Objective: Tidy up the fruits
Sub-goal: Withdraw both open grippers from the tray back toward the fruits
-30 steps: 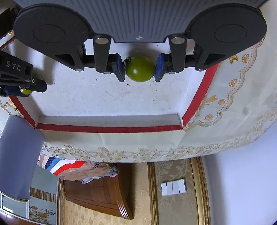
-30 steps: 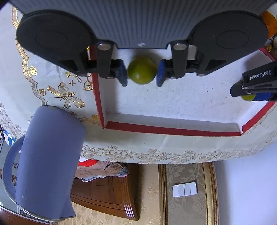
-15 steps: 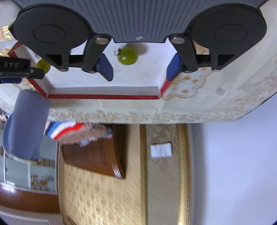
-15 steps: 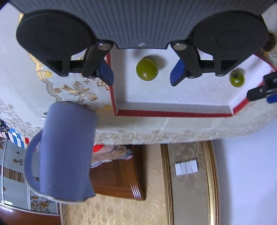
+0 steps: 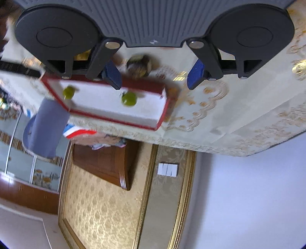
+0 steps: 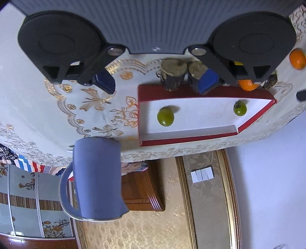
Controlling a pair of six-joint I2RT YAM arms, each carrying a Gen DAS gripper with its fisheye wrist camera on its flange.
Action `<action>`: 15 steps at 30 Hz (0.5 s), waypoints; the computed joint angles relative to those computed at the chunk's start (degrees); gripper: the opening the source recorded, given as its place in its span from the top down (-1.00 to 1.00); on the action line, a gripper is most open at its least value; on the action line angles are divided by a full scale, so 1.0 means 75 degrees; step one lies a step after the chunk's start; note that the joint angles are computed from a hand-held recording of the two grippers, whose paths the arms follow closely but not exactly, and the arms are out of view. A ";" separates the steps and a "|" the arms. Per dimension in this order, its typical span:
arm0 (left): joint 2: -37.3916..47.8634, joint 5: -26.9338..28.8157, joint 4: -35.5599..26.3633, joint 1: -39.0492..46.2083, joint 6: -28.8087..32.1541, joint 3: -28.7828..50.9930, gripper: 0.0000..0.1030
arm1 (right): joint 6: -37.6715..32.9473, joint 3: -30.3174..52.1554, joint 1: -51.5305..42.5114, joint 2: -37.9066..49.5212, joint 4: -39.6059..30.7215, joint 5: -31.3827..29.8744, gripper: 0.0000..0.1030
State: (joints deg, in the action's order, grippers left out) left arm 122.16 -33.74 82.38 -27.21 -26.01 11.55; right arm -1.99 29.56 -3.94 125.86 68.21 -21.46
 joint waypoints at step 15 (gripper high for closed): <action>0.0453 0.0063 -0.0818 -0.0090 -0.0274 0.0204 -0.46 | 0.0183 -0.0141 -0.0368 0.0131 -0.0150 -0.0373 -0.96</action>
